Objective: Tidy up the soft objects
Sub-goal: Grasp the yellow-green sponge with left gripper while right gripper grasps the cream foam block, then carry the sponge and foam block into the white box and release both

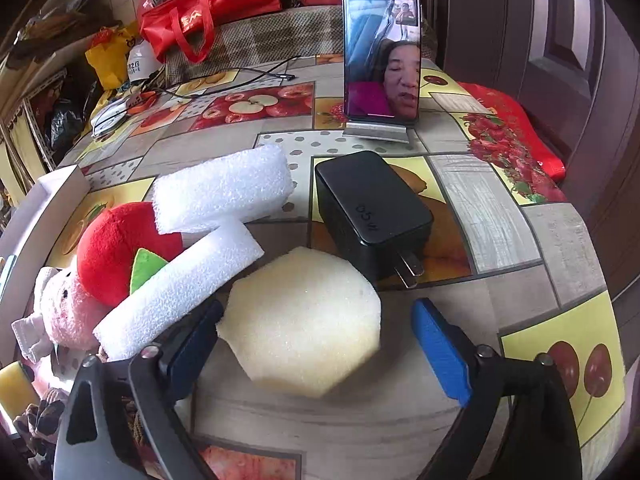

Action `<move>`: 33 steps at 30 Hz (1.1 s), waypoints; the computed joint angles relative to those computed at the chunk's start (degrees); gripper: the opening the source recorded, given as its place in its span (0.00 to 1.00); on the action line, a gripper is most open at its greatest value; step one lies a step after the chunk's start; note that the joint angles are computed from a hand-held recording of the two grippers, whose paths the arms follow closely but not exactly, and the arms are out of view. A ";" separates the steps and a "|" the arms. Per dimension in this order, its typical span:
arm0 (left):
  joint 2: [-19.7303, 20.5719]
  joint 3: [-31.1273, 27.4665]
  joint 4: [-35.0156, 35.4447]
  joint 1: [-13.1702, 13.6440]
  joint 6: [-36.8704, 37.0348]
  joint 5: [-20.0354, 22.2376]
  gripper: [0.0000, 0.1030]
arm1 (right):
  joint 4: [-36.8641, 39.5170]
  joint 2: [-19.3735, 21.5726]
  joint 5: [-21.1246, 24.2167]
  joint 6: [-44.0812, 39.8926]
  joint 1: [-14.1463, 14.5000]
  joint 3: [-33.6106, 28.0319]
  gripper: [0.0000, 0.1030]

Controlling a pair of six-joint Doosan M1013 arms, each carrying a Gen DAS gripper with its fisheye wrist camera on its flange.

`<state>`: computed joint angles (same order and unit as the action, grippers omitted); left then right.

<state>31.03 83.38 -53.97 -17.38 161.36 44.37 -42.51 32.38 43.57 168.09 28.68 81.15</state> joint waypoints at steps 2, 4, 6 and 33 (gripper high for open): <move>-0.13 0.23 -0.40 0.01 0.14 -0.65 0.36 | -1.15 -0.48 -1.25 0.71 0.17 0.76 0.62; -0.52 0.94 -2.60 0.22 2.24 -1.22 0.33 | -2.72 -1.32 -2.69 3.87 0.25 2.16 0.60; -1.17 2.02 -5.39 0.46 5.27 -2.58 0.33 | -7.58 -2.38 -2.83 10.39 0.83 3.94 0.60; -2.89 5.76 -19.10 1.45 13.37 -9.50 0.33 | -48.93 -4.76 -0.52 50.22 5.63 10.21 0.60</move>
